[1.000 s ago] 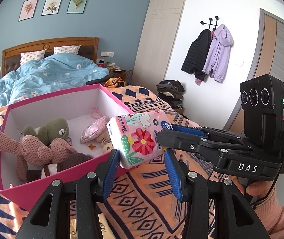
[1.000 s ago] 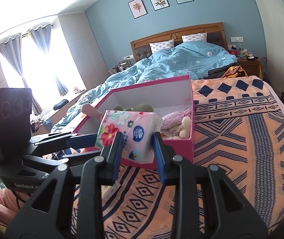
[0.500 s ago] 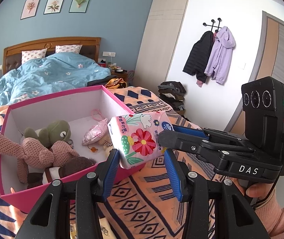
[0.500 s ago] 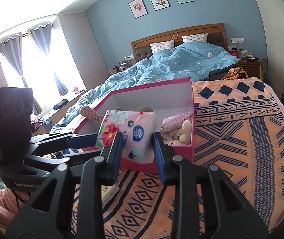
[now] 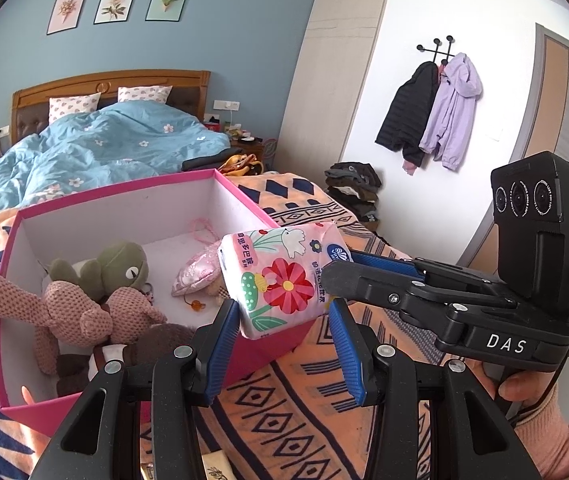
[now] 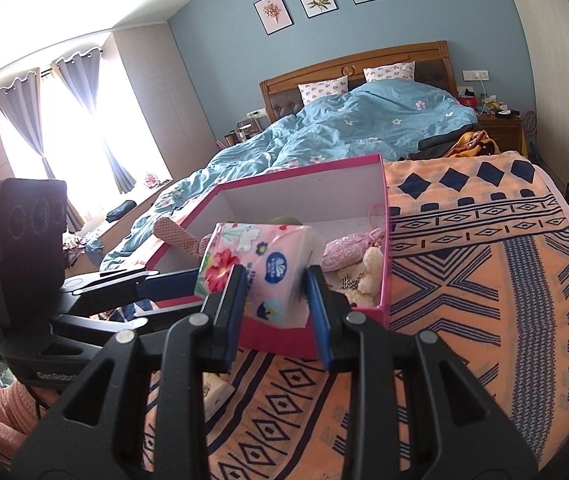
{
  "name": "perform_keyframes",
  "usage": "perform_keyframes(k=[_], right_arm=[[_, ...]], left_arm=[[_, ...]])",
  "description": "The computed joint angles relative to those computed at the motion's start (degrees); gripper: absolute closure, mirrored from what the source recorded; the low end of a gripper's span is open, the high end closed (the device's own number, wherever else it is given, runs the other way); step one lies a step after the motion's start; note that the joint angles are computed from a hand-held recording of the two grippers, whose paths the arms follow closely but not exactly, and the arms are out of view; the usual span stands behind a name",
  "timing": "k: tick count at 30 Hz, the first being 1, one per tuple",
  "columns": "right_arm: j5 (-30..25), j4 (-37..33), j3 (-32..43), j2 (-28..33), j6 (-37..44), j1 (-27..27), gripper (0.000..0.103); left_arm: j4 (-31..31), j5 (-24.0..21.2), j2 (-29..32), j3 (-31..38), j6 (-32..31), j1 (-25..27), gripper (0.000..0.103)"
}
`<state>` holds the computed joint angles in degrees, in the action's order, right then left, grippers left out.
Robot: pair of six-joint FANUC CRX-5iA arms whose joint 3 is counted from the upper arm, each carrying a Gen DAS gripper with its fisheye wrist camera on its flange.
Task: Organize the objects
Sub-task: 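Carry the pink floral tissue pack over the pink box with both grippers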
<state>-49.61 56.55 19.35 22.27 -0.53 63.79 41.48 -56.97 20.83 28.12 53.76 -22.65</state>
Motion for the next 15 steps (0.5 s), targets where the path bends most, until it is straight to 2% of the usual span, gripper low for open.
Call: perform_keyframes(k=[15], right_arm=[[0.8, -2.8, 1.1, 0.9, 0.8, -1.6, 0.069]], left_arm=[[-2.7, -1.0, 2.7, 4.0, 3.4, -0.4, 0.057]])
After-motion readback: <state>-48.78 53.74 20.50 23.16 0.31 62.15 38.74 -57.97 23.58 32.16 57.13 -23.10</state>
